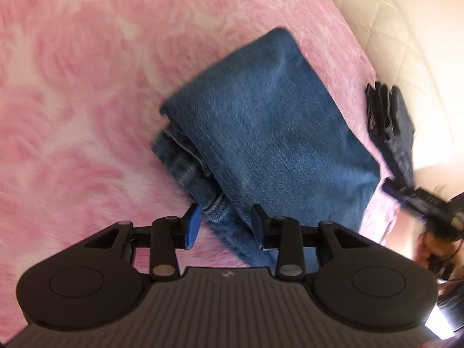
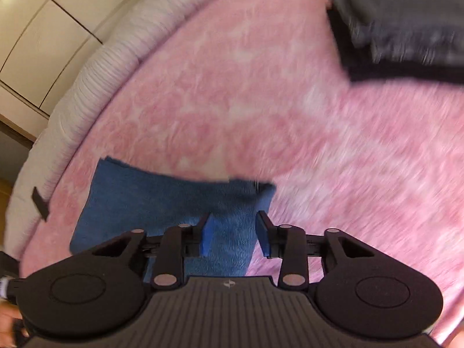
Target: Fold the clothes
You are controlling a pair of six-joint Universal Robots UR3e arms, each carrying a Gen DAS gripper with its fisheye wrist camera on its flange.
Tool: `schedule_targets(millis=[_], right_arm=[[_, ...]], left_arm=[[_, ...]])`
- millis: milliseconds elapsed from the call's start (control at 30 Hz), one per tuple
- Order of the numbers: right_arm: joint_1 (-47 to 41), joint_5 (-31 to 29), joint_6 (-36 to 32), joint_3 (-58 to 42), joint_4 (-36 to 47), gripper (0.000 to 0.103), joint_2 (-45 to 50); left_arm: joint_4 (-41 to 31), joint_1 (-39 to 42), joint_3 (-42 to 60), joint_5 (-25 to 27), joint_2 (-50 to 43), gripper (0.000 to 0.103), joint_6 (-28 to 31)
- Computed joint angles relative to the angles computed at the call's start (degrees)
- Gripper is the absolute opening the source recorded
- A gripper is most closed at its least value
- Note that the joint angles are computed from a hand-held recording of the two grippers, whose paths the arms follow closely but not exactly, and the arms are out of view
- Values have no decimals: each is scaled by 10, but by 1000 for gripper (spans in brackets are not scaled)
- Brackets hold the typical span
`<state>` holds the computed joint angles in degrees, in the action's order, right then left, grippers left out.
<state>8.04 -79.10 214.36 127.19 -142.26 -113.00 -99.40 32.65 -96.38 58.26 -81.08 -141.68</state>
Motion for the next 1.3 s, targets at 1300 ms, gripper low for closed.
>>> schedule_targets(millis=[1300], right_arm=[[175, -218, 37, -182, -8, 39, 266]], left_arm=[[105, -271, 534, 68, -493, 35, 72]])
